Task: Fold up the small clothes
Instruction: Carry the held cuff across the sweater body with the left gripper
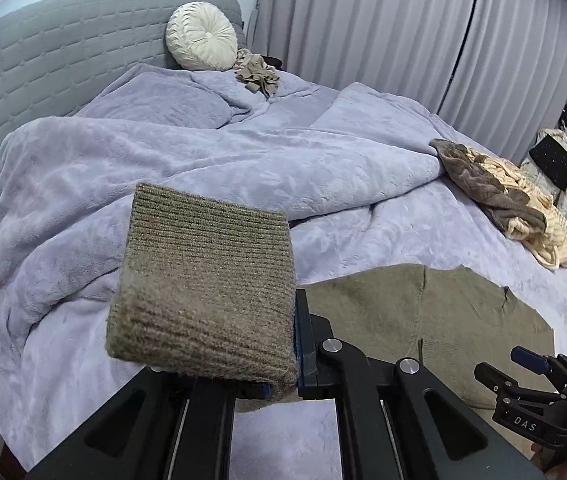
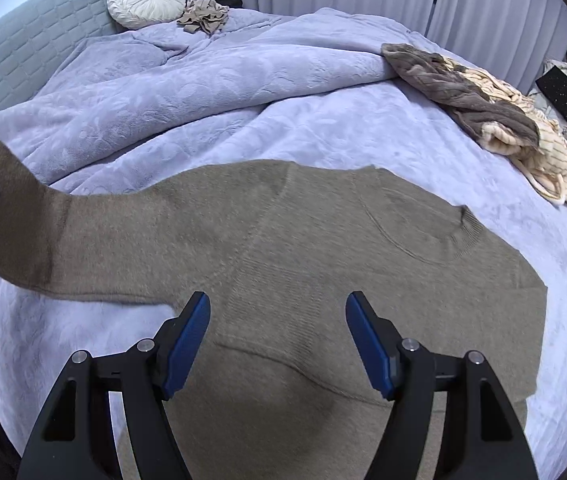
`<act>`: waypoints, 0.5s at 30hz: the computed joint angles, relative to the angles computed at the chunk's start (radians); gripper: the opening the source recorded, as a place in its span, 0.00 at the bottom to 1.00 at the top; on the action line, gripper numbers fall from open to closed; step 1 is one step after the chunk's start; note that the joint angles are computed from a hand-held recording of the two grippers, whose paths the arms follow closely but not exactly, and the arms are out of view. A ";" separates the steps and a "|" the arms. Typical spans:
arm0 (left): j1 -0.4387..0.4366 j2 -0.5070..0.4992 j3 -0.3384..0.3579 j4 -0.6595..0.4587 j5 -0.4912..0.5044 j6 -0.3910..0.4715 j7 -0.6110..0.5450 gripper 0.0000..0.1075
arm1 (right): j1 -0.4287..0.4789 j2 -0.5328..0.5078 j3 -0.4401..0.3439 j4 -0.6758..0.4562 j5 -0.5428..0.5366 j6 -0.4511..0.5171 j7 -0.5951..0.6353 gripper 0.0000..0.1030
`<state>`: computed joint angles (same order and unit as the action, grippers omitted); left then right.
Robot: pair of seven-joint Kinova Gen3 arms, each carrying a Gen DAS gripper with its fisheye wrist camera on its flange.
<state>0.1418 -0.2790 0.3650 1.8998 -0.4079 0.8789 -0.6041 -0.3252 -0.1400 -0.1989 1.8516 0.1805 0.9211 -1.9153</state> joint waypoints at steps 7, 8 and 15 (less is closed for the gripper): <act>0.051 0.108 0.149 -0.107 -0.156 0.115 0.145 0.08 | 0.052 -0.061 0.074 0.056 -0.074 -0.019 0.105 0.72; 0.066 0.124 0.154 -0.119 -0.168 0.124 0.156 0.08 | 0.064 -0.066 0.084 0.062 -0.085 -0.023 0.119 0.72; 0.197 0.253 0.191 -0.232 -0.272 0.207 0.234 0.07 | 0.142 -0.090 0.147 0.085 -0.141 -0.035 0.230 0.72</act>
<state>0.3385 -0.0264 0.5562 1.6674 -0.6796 1.0855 -0.3702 -0.1836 -0.2296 -0.0514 1.9362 0.0395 0.8859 -1.6854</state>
